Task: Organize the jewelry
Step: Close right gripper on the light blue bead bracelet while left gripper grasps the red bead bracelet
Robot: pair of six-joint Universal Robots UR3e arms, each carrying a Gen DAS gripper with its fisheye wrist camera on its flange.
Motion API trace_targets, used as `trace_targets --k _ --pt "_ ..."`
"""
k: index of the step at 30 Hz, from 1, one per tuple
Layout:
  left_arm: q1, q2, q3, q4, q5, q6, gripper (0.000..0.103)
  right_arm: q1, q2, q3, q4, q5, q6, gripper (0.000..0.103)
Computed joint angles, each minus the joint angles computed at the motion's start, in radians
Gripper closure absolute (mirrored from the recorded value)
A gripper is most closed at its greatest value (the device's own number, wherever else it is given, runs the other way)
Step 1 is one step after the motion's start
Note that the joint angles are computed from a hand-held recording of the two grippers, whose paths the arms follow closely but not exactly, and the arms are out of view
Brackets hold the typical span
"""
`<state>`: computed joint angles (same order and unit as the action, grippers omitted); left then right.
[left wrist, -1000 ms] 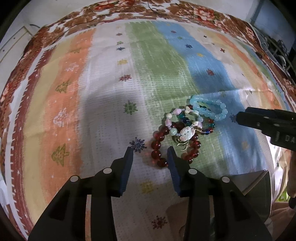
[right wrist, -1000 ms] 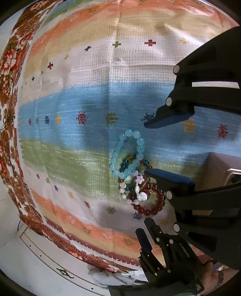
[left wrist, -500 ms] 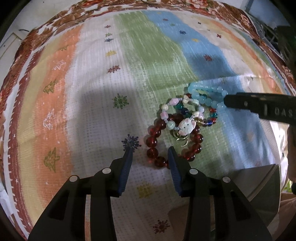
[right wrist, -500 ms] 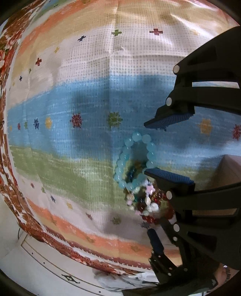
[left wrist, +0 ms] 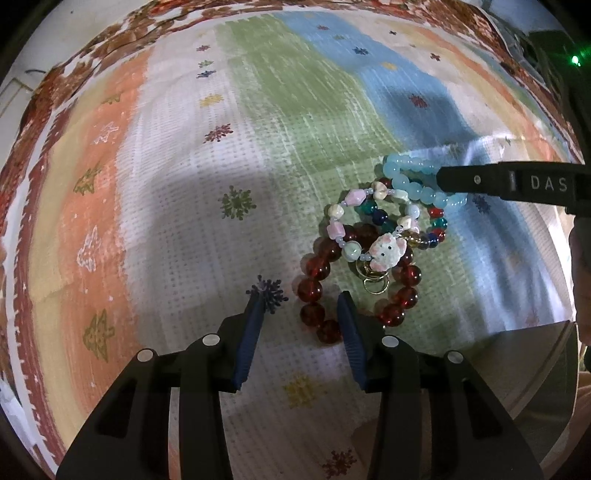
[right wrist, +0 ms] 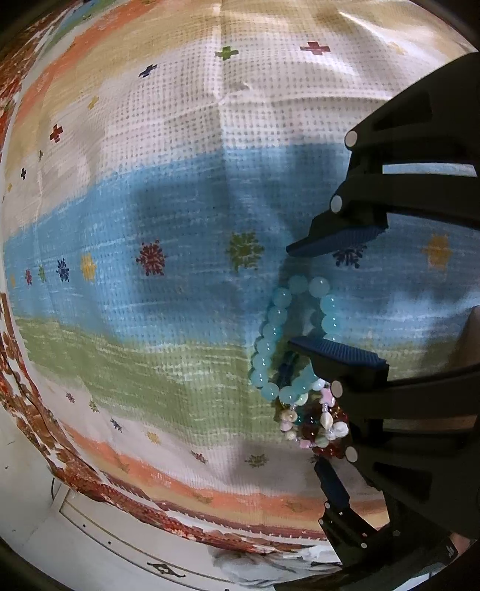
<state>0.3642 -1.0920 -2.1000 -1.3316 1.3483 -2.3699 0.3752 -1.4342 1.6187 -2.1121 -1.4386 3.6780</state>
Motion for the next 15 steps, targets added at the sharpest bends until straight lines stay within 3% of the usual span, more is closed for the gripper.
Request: trace_targets --k 6,10,15 --pt "-0.006 -0.018 0.0 0.013 0.002 0.022 0.063 0.019 0.035 -0.039 0.026 -0.049 -0.014 0.076" --pt "-0.027 -0.011 -0.022 0.057 0.022 0.009 0.075 0.025 0.031 -0.034 0.032 -0.076 -0.026 0.087" --pt "0.017 -0.036 0.002 0.029 0.0 0.024 0.087 0.052 0.05 -0.065 0.055 -0.124 -0.052 0.089"
